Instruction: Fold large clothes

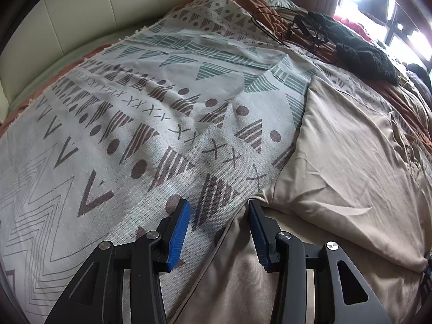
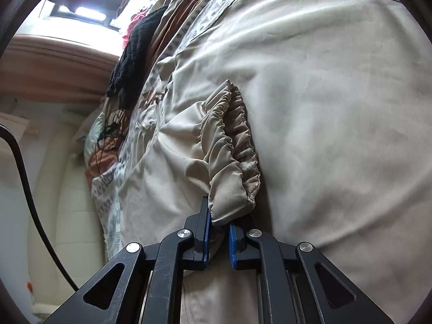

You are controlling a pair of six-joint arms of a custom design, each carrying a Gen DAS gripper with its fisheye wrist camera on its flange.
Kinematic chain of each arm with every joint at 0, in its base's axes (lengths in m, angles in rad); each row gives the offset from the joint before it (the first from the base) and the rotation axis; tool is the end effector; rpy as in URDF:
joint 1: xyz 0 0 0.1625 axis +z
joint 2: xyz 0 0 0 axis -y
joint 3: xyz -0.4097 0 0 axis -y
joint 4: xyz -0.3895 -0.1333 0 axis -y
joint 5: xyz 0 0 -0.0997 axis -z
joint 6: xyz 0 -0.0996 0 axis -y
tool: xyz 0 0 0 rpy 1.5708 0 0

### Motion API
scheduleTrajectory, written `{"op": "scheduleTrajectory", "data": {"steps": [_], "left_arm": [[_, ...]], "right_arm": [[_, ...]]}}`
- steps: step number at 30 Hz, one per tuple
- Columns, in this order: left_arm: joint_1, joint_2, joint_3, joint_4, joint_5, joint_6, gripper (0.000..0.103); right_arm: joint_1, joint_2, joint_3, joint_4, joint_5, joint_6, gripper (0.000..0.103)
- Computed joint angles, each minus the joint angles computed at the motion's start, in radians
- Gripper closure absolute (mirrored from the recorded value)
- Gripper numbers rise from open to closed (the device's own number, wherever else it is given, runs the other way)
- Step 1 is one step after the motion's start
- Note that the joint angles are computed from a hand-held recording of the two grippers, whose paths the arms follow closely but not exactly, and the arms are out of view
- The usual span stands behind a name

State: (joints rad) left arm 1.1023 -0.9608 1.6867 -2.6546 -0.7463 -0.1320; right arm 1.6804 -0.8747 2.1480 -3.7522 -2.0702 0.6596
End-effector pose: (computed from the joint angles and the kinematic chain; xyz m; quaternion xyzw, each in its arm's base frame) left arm -0.1062 -0.6670 0.2113 0.0807 0.9008 -0.2724 0.3284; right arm 0.1406 -0.4947 0.1293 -0.3408 -0.8087 0.4773 0.0464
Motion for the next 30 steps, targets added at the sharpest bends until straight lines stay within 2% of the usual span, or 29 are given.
{"op": "scheduleTrajectory", "data": {"steps": [6, 9, 11, 12, 13, 14, 17, 20, 23, 30], "left_arm": [[0.001, -0.013, -0.005, 0.041, -0.012, -0.053, 0.056], [-0.002, -0.041, -0.005, 0.099, -0.045, -0.135, 0.056], [-0.009, -0.066, 0.010, 0.106, -0.067, -0.171, 0.055], [-0.017, -0.084, 0.025, 0.096, -0.077, -0.183, 0.054], [-0.025, -0.097, 0.038, 0.084, -0.084, -0.189, 0.050], [-0.034, -0.108, 0.051, 0.068, -0.088, -0.192, 0.041], [-0.071, -0.149, 0.107, -0.009, -0.085, -0.183, 0.028], [-0.115, -0.178, 0.150, -0.057, -0.082, -0.160, 0.025], [-0.143, -0.186, 0.165, -0.053, -0.080, -0.142, 0.024], [-0.191, -0.223, 0.213, -0.059, -0.115, -0.176, 0.024]], "right_arm": [[-0.005, -0.002, -0.041, 0.054, -0.001, -0.063, 0.091], [-0.006, -0.021, -0.035, 0.081, 0.016, -0.028, 0.083], [0.010, -0.033, -0.026, 0.091, 0.001, 0.001, 0.061], [0.021, -0.039, -0.022, 0.095, -0.016, 0.007, 0.054], [0.038, -0.048, -0.020, 0.110, -0.047, 0.015, 0.041], [0.054, -0.055, -0.019, 0.121, -0.078, 0.021, 0.035], [0.091, -0.079, -0.001, 0.120, -0.142, 0.027, 0.035], [0.115, -0.112, 0.024, 0.137, -0.178, 0.034, 0.035], [0.142, -0.153, 0.038, 0.200, -0.235, 0.032, 0.035], [0.207, -0.257, 0.085, 0.279, -0.376, -0.051, 0.032]]}}
